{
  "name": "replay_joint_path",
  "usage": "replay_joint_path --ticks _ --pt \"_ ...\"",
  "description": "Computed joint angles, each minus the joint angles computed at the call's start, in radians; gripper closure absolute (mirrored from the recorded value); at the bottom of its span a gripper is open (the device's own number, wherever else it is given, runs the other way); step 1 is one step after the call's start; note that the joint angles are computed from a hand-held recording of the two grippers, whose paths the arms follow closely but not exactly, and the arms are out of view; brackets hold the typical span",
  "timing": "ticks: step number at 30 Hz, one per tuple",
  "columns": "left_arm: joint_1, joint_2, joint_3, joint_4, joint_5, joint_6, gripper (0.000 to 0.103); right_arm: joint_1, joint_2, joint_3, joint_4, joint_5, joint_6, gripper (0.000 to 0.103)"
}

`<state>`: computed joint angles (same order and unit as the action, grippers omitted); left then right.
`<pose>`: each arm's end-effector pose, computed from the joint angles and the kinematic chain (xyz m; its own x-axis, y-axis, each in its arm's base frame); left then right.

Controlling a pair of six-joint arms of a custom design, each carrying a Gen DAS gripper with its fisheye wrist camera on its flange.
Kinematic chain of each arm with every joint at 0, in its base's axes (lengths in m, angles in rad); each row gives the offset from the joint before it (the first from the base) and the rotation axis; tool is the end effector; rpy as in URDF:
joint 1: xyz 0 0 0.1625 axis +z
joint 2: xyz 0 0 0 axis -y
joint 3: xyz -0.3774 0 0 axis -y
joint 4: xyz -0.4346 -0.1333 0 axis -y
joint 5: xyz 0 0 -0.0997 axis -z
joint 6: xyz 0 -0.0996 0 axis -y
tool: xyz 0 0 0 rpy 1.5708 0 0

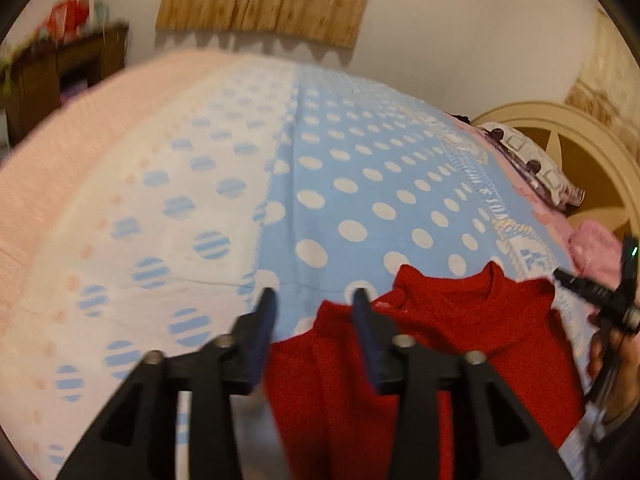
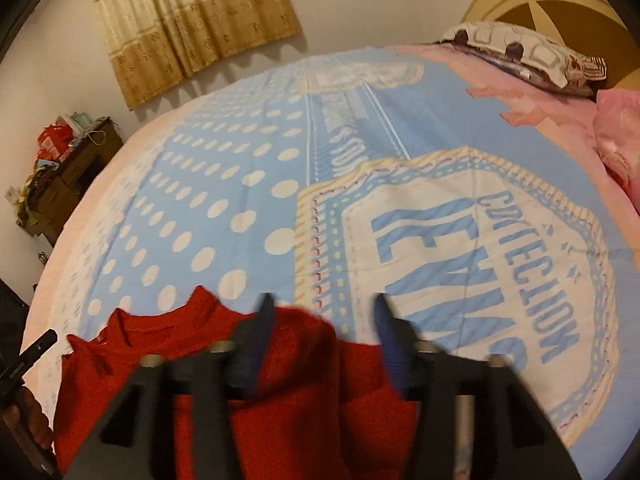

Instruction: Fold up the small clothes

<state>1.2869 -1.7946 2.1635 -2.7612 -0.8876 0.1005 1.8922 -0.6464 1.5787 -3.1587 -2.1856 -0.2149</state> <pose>0.0634 -0.4832 0.3942 -0.8504 -0.1597 -0.5013 0.2775 0.6733 -0.6853 0.2896 -0.6297 0.0371 -0.8124 -0.0865 0.5767 -0.4336 0.7509 -0.4981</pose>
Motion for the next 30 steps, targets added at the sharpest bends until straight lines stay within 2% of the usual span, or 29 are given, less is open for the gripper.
replay_joint_path --ticks 3,6,7,9,11,13,15,17,19,22,26,28,30 --pt "-0.032 -0.03 0.039 0.001 0.052 0.045 0.047 0.023 -0.023 0.041 0.024 0.013 -0.053 0.046" --pt "-0.055 -0.002 0.052 0.017 0.142 0.074 0.047 0.04 -0.031 0.045 0.199 0.044 -0.056 0.046" --pt "-0.058 0.024 0.052 0.0 0.183 0.087 0.047 0.048 -0.018 0.032 0.25 0.032 -0.061 0.046" --pt "-0.053 0.074 0.043 -0.041 0.244 0.099 0.047 0.069 0.049 -0.022 0.283 -0.071 -0.095 0.046" --pt "-0.034 0.151 0.017 -0.141 0.308 0.133 0.047 0.062 0.082 -0.06 0.314 -0.108 -0.068 0.046" --pt "-0.014 0.195 -0.007 -0.161 0.324 0.147 0.045 0.049 0.113 -0.094 0.31 -0.132 -0.044 0.039" --pt "-0.003 0.207 -0.014 -0.191 0.32 0.147 0.044 0.047 0.122 -0.112 0.301 -0.145 -0.028 0.039" --pt "-0.008 0.174 -0.005 -0.146 0.319 0.099 0.044 0.053 0.115 -0.107 0.299 -0.161 -0.006 0.039" --pt "-0.03 0.107 0.034 -0.126 0.312 0.083 0.045 0.072 0.101 -0.073 0.25 -0.2 -0.016 0.039" --pt "-0.086 -0.048 0.129 -0.063 0.304 0.05 0.043 0.1 0.024 0.051 0.173 -0.143 -0.042 0.039" --pt "-0.17 -0.284 0.268 0.079 0.277 -0.031 0.026 0.146 -0.061 0.233 0.103 -0.028 -0.066 0.039" --pt "-0.198 -0.339 0.316 0.119 0.28 -0.04 0.023 0.164 -0.049 0.266 0.084 0.002 -0.077 0.039" --pt "-0.204 -0.317 0.337 0.125 0.303 -0.032 0.022 0.172 -0.019 0.256 0.105 -0.018 -0.071 0.039"
